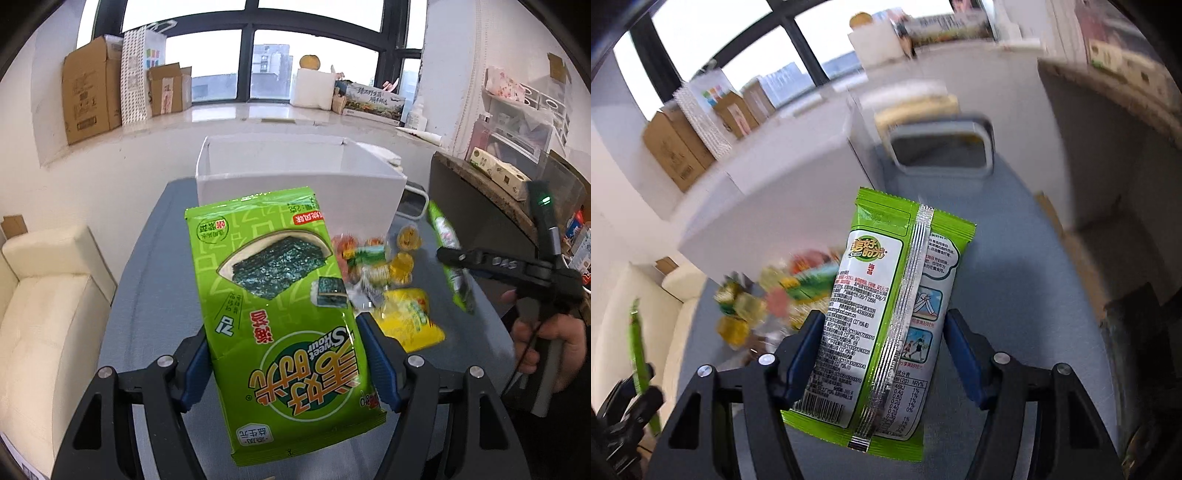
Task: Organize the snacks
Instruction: 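Carry both bags over the white box and open both tools to drop them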
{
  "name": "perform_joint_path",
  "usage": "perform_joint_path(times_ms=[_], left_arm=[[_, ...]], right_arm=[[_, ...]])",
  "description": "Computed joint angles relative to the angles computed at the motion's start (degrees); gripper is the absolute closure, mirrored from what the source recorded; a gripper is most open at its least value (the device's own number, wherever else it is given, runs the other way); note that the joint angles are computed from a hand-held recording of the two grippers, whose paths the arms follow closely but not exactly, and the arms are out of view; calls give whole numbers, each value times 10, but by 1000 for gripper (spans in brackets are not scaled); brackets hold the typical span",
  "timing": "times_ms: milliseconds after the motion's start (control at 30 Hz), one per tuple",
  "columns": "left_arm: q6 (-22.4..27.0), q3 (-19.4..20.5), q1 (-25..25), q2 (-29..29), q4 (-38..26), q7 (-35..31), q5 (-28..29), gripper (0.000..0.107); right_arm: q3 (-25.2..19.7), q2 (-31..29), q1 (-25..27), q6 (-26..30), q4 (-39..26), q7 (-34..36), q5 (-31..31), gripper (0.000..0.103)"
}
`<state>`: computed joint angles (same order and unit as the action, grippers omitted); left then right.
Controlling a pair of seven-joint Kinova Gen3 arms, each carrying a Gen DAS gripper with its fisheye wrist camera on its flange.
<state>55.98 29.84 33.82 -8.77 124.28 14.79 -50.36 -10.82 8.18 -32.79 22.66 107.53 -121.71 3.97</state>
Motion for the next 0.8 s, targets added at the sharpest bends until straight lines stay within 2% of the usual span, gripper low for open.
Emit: perform_joint_path(times_ms=[167, 233, 333, 400, 433, 533, 633, 733, 767, 800], left_arm=[[-42, 14, -112, -17, -33, -106, -15, 31], [-53, -3, -134, -11, -55, -152, -17, 31], [-94, -40, -169, 6, -85, -222, -26, 31], [-98, -91, -157, 34, -116, -269, -28, 31], [-110, -117, -157, 50, -130, -292, -26, 31], [-137, -178, -157, 88, -166, -362, 11, 31], [-183, -185, -207, 113, -187, -432, 64, 31], [-197, -230, -197, 138, -214, -498, 117, 28], [-202, -235, -201, 145, -219, -518, 134, 24], [-197, -247, -195, 154, -228, -529, 143, 8]], right_arm=[[-2, -17, -14, 2, -41, 4, 44, 33], [-25, -5, -3, 15, -78, -2, 72, 33], [-2, 27, -40, 24, -140, 17, 98, 33], [12, 53, -60, 37, -184, 24, 114, 33], [4, 70, -55, 48, -209, 39, 109, 33], [-4, 124, -47, 70, -289, 104, 77, 32], [19, 181, -63, 93, -369, 143, 50, 32], [13, 222, -56, 150, -445, 182, 22, 27], [13, 233, -56, 160, -464, 190, 19, 22], [22, 247, -66, 179, -490, 189, 18, 16]])
